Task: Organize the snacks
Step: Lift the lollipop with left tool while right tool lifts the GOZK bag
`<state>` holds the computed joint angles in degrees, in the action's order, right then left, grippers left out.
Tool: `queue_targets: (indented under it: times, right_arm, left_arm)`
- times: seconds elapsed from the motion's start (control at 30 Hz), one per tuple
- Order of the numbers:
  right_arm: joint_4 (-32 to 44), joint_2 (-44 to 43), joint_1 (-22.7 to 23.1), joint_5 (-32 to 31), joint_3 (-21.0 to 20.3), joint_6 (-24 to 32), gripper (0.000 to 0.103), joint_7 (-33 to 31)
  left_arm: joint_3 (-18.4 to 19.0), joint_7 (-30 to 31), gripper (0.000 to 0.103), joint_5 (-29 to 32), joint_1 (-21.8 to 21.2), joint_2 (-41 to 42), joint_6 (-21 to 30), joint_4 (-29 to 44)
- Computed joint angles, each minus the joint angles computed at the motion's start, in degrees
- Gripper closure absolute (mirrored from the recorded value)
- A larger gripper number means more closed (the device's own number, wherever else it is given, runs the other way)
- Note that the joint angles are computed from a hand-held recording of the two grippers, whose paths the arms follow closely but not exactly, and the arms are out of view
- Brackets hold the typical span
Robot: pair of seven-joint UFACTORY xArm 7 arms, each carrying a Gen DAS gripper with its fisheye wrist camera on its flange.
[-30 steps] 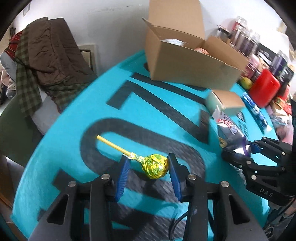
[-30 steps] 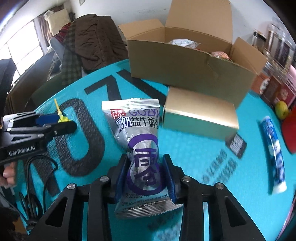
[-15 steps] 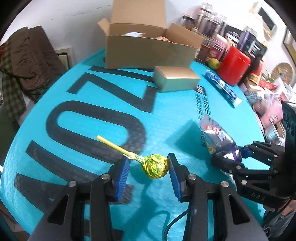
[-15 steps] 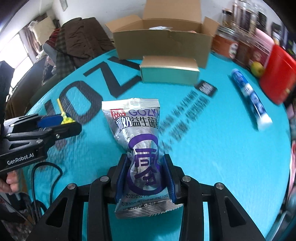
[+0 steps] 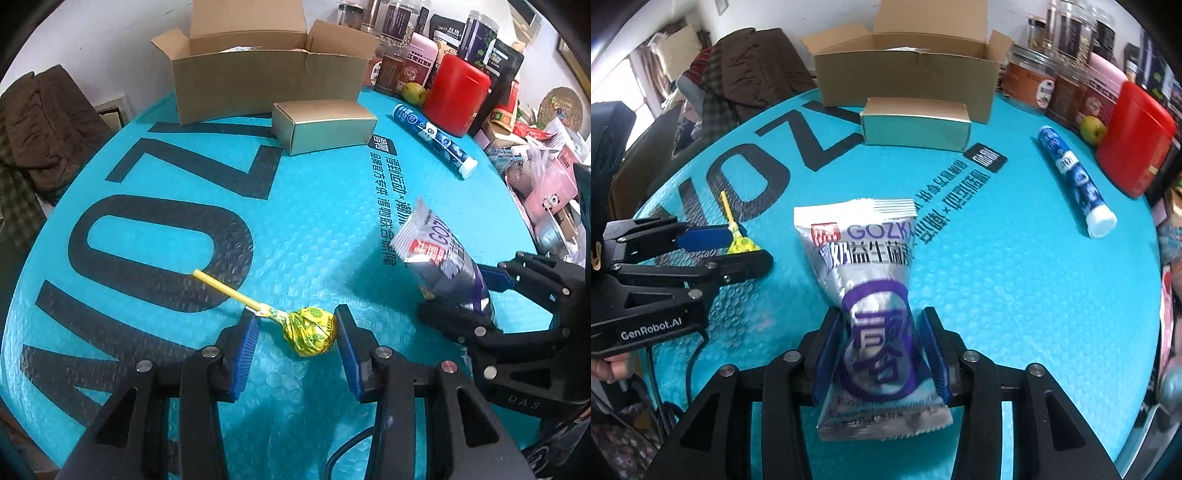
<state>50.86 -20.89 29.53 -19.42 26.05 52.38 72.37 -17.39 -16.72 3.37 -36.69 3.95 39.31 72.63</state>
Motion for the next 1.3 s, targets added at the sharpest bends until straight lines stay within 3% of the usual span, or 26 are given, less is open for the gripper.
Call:
queue_targets:
  times: [0.2, 0.3, 0.43, 0.83, 1.13, 1.3]
  right_arm:
    - [0.41, 1.01, -0.68, -2.40, 0.33, -0.49, 0.052, 0.31]
    - [0.52, 1.07, -0.79, -3.77, 0.75, 0.02, 0.065, 1.47]
    - [-0.63, -0.08, -0.41, -4.14, 0.71, -0.66, 0.069, 2.57]
    - [-4.50, -5.52, -0.07, -0.39, 2.15, -3.62, 0.070, 6.40]
    - [-2.46, -9.39, -1.56, -1.43, 5.70, -1.06, 0.070, 9.38]
    - [-0.06, -10.86, -3.18, -2.64, 6.40, 0.50, 0.070, 7.91]
  left_arm:
    - [0.09, -1.09, 0.062, 0.30, -0.08, 0.17, 0.14, 0.25]
    - [0.08, -1.82, 0.062, 0.28, -0.14, 0.21, 0.30, 0.40]
    - [-0.14, -0.53, 0.062, -3.43, 0.22, -0.03, 0.57, 0.49]
    - [-1.04, -0.04, 0.062, -4.65, -0.87, -2.23, -1.07, 0.10]
    - [-1.56, 3.91, 0.062, -6.68, -1.20, -4.71, -4.24, 0.36]
    - [-1.71, 4.48, 0.062, -3.63, -1.22, -4.25, -6.29, 3.43]
